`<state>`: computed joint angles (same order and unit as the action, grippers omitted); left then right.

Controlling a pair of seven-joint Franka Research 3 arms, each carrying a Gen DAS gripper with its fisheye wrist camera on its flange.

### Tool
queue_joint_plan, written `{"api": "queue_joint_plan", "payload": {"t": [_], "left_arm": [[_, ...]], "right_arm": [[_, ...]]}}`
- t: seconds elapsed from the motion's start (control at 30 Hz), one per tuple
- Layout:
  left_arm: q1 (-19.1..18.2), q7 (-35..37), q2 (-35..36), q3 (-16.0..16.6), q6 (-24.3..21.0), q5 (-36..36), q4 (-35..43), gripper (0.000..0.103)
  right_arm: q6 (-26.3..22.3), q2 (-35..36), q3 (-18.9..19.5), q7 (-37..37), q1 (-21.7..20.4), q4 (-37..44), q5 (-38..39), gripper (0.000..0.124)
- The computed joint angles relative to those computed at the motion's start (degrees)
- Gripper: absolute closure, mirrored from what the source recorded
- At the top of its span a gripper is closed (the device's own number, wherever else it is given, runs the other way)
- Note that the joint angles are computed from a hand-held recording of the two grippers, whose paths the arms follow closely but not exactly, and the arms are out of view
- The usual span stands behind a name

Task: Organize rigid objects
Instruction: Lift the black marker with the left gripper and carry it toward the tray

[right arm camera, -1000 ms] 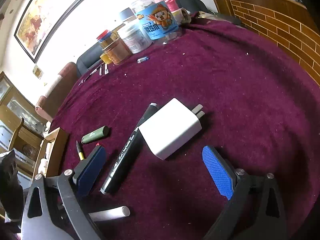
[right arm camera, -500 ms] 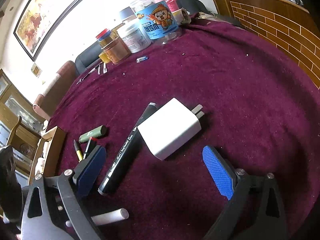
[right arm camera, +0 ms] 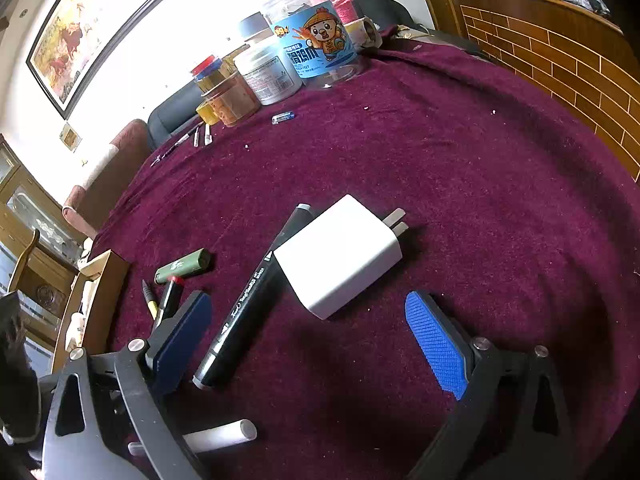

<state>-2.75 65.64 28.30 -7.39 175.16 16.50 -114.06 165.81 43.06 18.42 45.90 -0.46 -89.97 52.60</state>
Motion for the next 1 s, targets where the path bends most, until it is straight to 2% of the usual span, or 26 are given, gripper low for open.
{"api": "queue_joint_plan", "payload": {"t": [0.13,0.23,0.3,0.37,0.4,0.47,0.6,0.7,0.87,1.0], "left_arm": [[-1.6,-1.5,-4.1,1.4,5.8,1.3,-5.5,0.092],[0.3,-1.3,-7.0,-0.8,9.3,1.3,-9.4,0.092],[6.0,-0.3,-8.5,-6.7,10.9,0.7,-11.8,0.092],[14.6,0.2,-9.7,-15.4,12.8,0.7,-14.6,0.092],[17.1,-0.2,-9.9,-17.9,13.3,1.2,-15.3,0.092],[24.6,-1.8,-10.1,-25.0,14.6,3.4,-17.2,0.092],[34.0,-5.5,-9.9,-34.0,15.8,8.8,-19.4,0.091],[36.9,-7.6,-9.8,-37.1,16.9,12.5,-20.6,0.091],[39.0,-10.7,-9.1,-39.0,18.5,18.1,-21.7,0.091],[42.4,-13.4,-7.5,-41.8,18.7,23.9,-22.1,0.091]], "right_arm": [[0.1,0.0,-0.2,0.2,0.2,0.0,-0.3,0.026],[0.2,0.1,-0.5,0.8,0.5,0.1,-0.9,0.026],[0.4,0.1,-0.7,1.2,0.7,0.1,-1.4,0.026],[0.6,0.1,-1.0,1.7,1.0,0.1,-2.0,0.026],[0.8,0.1,-1.1,2.0,1.2,0.1,-2.4,0.026],[1.0,0.1,-1.3,2.6,1.4,0.1,-3.1,0.026],[1.5,0.2,-1.5,3.6,1.7,0.0,-4.5,0.026],[1.9,0.2,-1.5,4.3,1.7,-0.2,-5.4,0.026],[2.8,0.1,-2.0,5.8,2.3,-0.6,-7.1,0.026],[3.7,0.0,-2.9,7.9,3.2,-1.1,-9.2,0.026]]}}
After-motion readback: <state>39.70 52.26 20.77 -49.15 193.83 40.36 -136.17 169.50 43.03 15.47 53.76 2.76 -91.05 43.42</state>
